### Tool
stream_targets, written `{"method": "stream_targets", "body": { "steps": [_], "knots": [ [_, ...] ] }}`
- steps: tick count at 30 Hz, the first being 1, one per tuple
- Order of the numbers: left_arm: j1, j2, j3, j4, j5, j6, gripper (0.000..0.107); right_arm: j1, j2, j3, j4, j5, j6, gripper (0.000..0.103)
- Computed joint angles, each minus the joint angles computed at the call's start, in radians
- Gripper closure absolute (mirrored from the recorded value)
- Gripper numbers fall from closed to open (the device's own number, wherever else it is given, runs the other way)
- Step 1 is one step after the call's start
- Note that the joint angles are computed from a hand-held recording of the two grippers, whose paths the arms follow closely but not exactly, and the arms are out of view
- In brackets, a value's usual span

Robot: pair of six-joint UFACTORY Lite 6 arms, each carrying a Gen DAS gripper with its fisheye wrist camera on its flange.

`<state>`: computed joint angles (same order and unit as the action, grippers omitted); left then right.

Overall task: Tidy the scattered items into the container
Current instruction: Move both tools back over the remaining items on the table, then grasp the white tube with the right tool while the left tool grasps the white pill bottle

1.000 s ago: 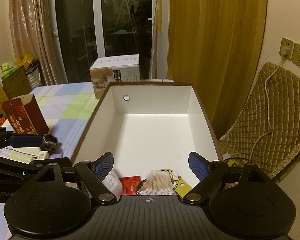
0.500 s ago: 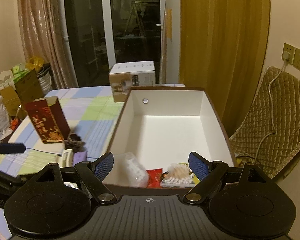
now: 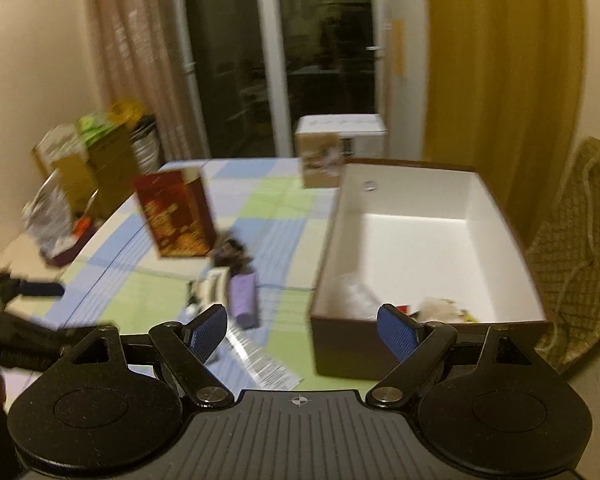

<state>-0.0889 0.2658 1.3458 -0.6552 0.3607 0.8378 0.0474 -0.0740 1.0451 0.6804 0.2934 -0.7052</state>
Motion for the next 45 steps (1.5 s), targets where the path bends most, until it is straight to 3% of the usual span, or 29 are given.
{"method": "stream_targets", "body": {
  "steps": [7,15,25,32,33,35,40,45],
  "knots": [
    [0.038,0.035,-0.022,-0.057,-0.019,0.066,0.005,0.077,0.077,-0.007,0.054,-0.031,-0.121,0.015],
    [0.050,0.121,-0.014,-0.147,-0.055,0.173,0.005,0.110,0.199,0.013,0.202,-0.038,-0.458,0.016],
    [0.054,0.258,0.072,-0.297,-0.054,0.345,0.005,0.153,0.439,0.160,0.242,-0.076,-0.696,0.016],
    [0.073,0.361,0.162,-0.332,-0.024,0.415,0.005,0.176,0.598,0.302,0.132,-0.083,-0.662,0.016],
    [0.072,0.375,0.174,-0.326,-0.026,0.424,0.005,0.178,0.617,0.322,0.105,-0.082,-0.638,0.018],
    [0.070,0.400,0.194,-0.322,-0.027,0.449,0.005,0.185,0.665,0.375,-0.003,-0.075,-0.542,0.037],
    [0.069,0.450,0.239,-0.315,-0.006,0.481,0.005,0.207,0.751,0.462,-0.250,-0.088,-0.334,0.038],
    [0.061,0.489,0.282,-0.310,0.027,0.509,0.006,0.210,0.845,0.584,-0.357,-0.023,-0.256,0.038]
  ]
}}
